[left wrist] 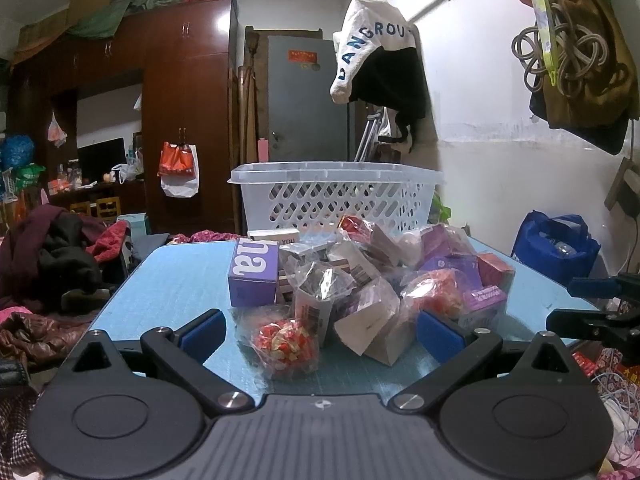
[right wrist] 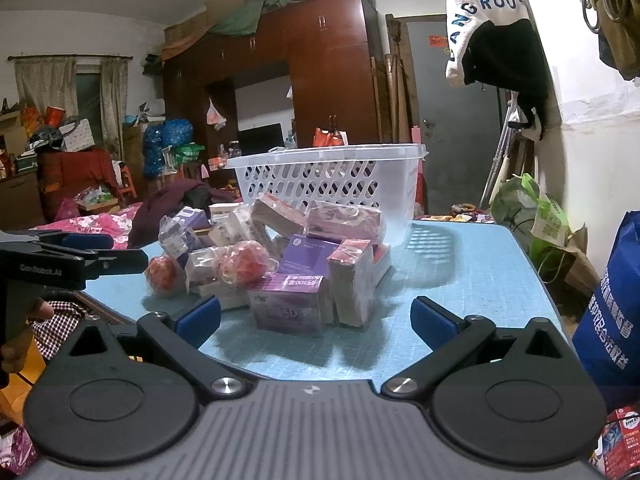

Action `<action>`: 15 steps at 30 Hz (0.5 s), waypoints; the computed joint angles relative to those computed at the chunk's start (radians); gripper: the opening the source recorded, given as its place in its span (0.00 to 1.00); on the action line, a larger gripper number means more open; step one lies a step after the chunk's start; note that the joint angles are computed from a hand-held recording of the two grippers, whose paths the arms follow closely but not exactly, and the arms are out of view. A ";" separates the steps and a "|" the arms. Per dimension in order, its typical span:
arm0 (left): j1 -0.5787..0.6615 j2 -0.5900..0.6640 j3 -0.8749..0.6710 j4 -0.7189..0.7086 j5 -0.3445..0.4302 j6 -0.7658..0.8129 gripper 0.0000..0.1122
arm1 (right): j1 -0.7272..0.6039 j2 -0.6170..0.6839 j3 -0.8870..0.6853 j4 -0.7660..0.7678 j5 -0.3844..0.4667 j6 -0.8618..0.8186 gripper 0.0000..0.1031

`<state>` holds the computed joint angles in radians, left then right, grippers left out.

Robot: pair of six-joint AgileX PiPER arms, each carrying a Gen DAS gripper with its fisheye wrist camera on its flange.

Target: Organize objects

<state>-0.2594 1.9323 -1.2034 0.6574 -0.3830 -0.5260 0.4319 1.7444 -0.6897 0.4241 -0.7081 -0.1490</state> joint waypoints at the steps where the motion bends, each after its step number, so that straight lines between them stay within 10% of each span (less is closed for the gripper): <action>1: 0.000 0.000 -0.001 0.004 0.000 -0.005 0.92 | 0.000 0.000 -0.001 0.000 0.002 0.000 1.00; 15: -0.005 0.004 -0.005 -0.012 0.007 0.014 0.92 | -0.010 0.002 0.001 -0.046 0.009 0.033 1.00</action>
<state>-0.2641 1.9362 -1.2081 0.6450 -0.3755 -0.5119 0.4216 1.7468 -0.6887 0.3776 -0.6991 -0.1163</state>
